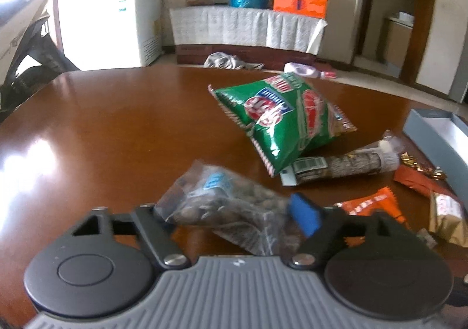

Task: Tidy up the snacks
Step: 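Close left tool on clear bean bag while right tool closes on tan paper bag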

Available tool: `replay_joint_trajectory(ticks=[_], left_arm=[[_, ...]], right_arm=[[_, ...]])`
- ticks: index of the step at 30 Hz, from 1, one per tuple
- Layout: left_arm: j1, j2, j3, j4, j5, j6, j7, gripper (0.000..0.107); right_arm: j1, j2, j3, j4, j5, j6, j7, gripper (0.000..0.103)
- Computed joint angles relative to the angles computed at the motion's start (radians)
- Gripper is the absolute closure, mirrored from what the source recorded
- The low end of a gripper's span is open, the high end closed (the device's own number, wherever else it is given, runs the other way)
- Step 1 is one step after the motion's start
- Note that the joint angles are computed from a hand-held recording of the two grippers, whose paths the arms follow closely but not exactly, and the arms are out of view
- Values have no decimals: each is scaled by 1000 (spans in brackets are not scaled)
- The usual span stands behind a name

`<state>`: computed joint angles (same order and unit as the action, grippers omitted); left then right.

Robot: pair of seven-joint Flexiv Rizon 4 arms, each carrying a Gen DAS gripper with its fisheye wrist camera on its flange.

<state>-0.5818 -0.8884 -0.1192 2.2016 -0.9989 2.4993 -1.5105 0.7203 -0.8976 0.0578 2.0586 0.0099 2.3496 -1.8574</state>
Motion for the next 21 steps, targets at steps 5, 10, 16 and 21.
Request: replay_joint_trajectory(ticks=[5, 10, 16, 21], left_arm=[[22, 0, -1, 14, 66, 17, -52, 55], [9, -2, 7, 11, 55, 17, -55, 58], [-17, -1, 1, -1, -9, 20, -24, 62], [-33, -1, -14, -6, -56, 32, 9, 62]], right_arm=[[4, 2, -1, 3, 4, 2, -3, 36], [-1, 2, 4, 7, -4, 8, -6, 42], [21, 1, -2, 13, 20, 22, -30, 49], [24, 5, -2, 24, 27, 29, -42, 50]])
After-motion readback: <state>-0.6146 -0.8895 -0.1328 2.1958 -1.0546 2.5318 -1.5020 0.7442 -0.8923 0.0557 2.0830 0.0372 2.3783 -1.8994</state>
